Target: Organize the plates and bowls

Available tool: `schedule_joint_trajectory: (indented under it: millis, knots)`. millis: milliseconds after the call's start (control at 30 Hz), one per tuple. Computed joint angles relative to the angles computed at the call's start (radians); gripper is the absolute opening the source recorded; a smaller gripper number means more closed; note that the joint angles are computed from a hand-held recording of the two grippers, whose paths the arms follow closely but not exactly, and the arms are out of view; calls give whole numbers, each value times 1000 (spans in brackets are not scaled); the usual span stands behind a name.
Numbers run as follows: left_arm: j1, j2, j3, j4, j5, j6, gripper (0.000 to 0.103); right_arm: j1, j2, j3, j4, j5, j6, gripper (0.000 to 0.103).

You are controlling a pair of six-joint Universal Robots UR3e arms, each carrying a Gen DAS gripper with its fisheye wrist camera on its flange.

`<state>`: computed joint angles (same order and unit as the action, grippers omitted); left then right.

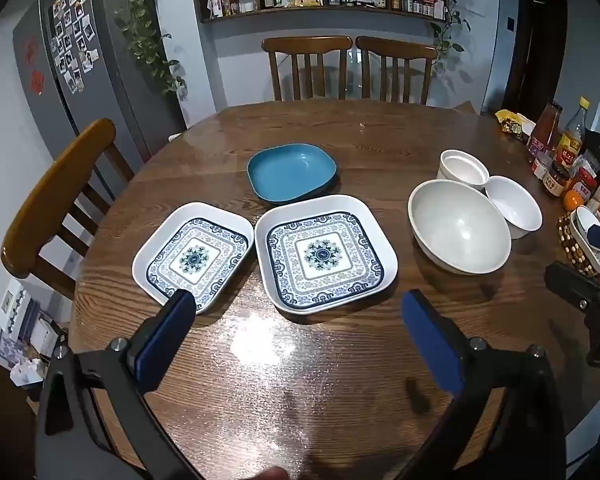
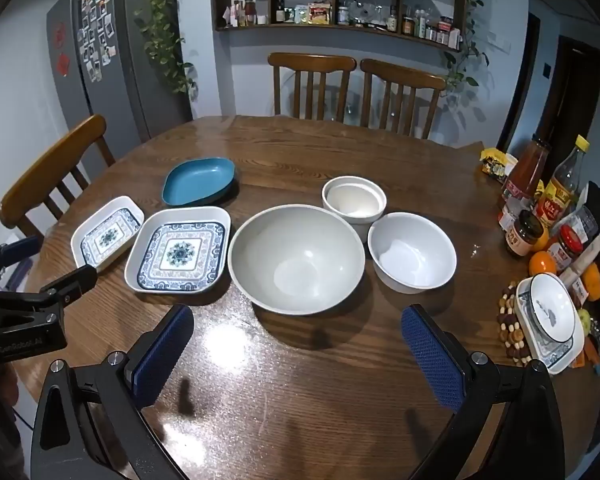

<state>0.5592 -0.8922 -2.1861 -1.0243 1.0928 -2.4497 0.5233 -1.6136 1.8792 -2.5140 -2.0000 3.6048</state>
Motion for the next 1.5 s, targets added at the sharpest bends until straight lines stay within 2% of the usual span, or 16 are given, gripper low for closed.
schedule_joint_trajectory:
  millis: [200, 367, 767, 1500]
  knots:
    - [-76, 4, -21, 62, 80, -66, 102, -8, -4, 1, 4, 15, -1, 103]
    - [-20, -53, 15, 16, 29, -30, 102, -7, -2, 3, 0, 15, 3, 103]
    - [-46, -71, 11, 49, 55, -55, 102, -19, -4, 9, -7, 23, -4, 103]
    - [-33, -62, 10, 29, 38, -45, 102, -19, 2, 6, -8, 24, -3, 103]
